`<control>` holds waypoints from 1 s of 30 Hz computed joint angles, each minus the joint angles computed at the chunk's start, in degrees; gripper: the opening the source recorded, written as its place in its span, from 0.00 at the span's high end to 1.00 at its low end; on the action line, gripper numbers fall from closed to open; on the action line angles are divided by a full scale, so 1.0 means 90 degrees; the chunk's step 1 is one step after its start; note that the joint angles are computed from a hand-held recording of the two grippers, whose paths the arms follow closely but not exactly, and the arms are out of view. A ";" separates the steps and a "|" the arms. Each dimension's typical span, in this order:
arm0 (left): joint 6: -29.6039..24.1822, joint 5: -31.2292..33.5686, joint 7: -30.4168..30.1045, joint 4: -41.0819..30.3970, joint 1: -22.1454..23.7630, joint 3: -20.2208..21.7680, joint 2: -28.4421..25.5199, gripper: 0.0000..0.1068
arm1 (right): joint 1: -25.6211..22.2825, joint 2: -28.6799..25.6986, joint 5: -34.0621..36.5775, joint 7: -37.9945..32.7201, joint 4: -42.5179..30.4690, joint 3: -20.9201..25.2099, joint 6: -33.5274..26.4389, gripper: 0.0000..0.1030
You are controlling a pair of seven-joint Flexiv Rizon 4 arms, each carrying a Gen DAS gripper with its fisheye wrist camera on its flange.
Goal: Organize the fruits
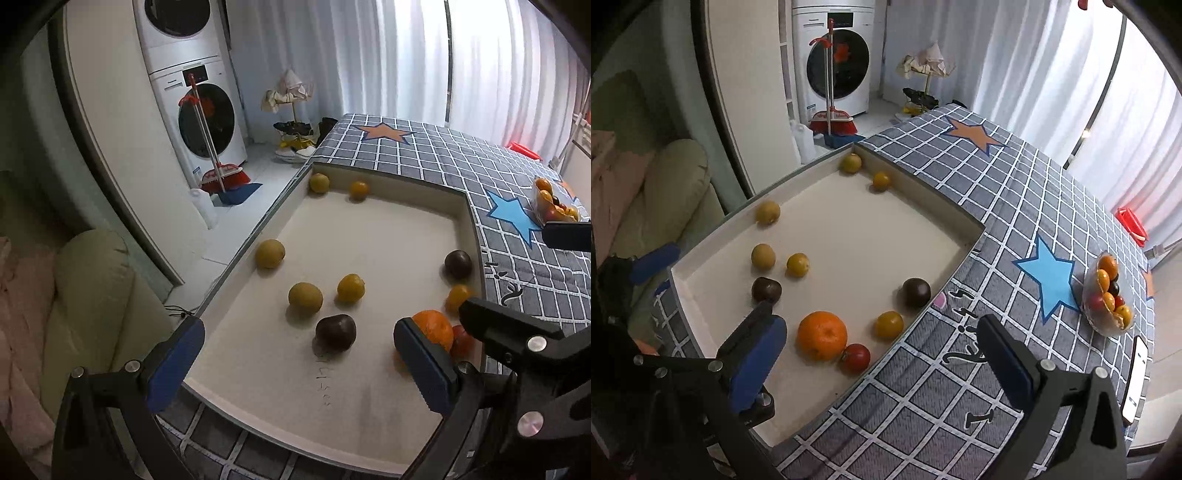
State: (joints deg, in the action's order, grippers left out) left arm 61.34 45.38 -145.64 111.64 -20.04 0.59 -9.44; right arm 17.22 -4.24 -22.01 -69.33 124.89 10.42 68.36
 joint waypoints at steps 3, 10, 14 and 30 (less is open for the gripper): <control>0.0020 -0.0010 0.0004 0.0015 0.0008 -0.0005 0.0010 0.04 | 0.0002 0.0025 -0.0100 0.0075 0.0039 -0.0015 0.0036 0.00; -0.0025 0.0104 -0.0049 -0.0001 -0.0023 -0.0022 0.0032 0.04 | -0.0023 0.0034 -0.0368 0.0245 0.0094 -0.0056 0.0104 0.00; -0.0085 0.0251 -0.0099 -0.0036 -0.0060 -0.0046 0.0056 0.04 | -0.0034 0.0043 -0.0465 0.0306 0.0123 -0.0062 0.0123 0.00; -0.0113 0.0243 -0.0061 0.0000 -0.0025 -0.0111 0.0129 0.04 | -0.0060 0.0093 -0.0505 0.0361 0.0166 -0.0053 0.0152 0.00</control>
